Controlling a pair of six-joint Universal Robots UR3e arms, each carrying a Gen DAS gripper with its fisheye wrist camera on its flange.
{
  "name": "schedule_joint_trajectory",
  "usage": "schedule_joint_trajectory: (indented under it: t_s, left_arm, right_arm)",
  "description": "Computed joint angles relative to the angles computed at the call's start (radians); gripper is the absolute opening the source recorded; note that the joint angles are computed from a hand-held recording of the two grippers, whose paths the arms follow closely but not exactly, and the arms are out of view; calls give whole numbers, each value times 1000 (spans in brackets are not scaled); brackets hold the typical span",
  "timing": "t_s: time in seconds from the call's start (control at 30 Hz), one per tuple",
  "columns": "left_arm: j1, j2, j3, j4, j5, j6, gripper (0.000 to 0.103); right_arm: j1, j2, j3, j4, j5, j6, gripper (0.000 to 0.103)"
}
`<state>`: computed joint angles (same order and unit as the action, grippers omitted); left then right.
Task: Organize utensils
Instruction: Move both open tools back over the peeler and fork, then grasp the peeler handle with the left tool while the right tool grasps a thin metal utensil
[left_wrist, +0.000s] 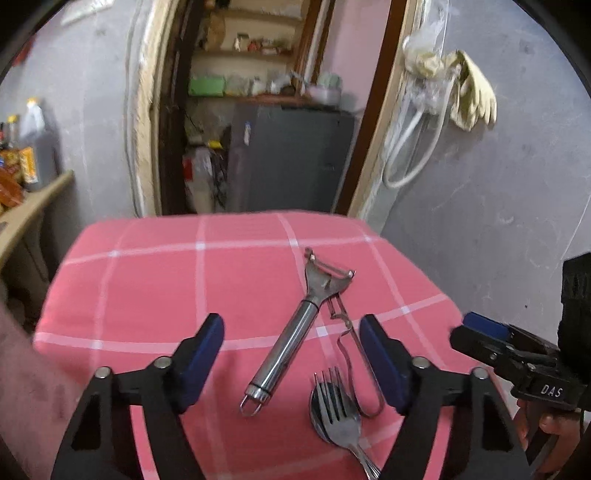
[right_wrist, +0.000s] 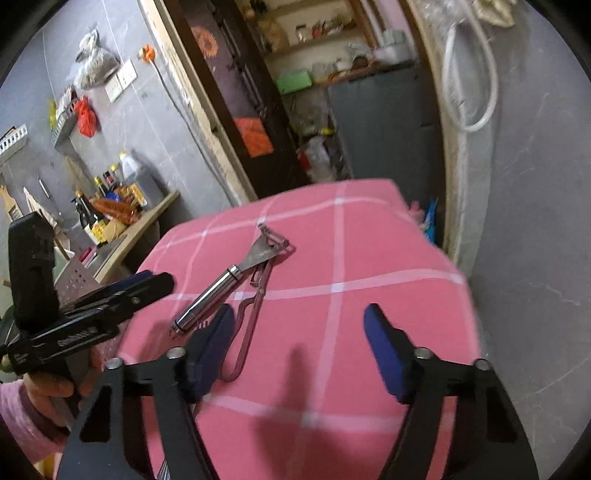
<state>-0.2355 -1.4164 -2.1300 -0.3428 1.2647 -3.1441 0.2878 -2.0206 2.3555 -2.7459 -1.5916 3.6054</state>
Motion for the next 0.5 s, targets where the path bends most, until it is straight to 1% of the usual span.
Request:
schedule_joint_trajectory:
  t_s: [0.07,0.17,0.23,0.27,0.4,0.43,0.5]
  left_arm:
    - [-2,-50,38,-34,-21,15,57]
    - [0,-124,97,-101,-49,38,46]
    - [-9,-160,124,-119,-42,45,41]
    - [-16,-178,140,-128,-37,49,38]
    - [-27,-218,181,-161,-33,51,31]
    - [-27,-226,189,-172,-31,52,28]
    - [-21,-233,192,-169,-36,53,27]
  right_arm:
    - [-3,74,-21,-28,29,-10,55]
    - [-3,174,-64,-63,62,-28,47]
    - [2,239,-94,-82,83,-29,41]
    - [1,247,-102,-79,89,-31,40]
    - [1,301,-140,-77,112,-39,37]
    - [5,323,-154,-79,115,-36,35]
    - [-13,326,-165,-61,137,-48,32]
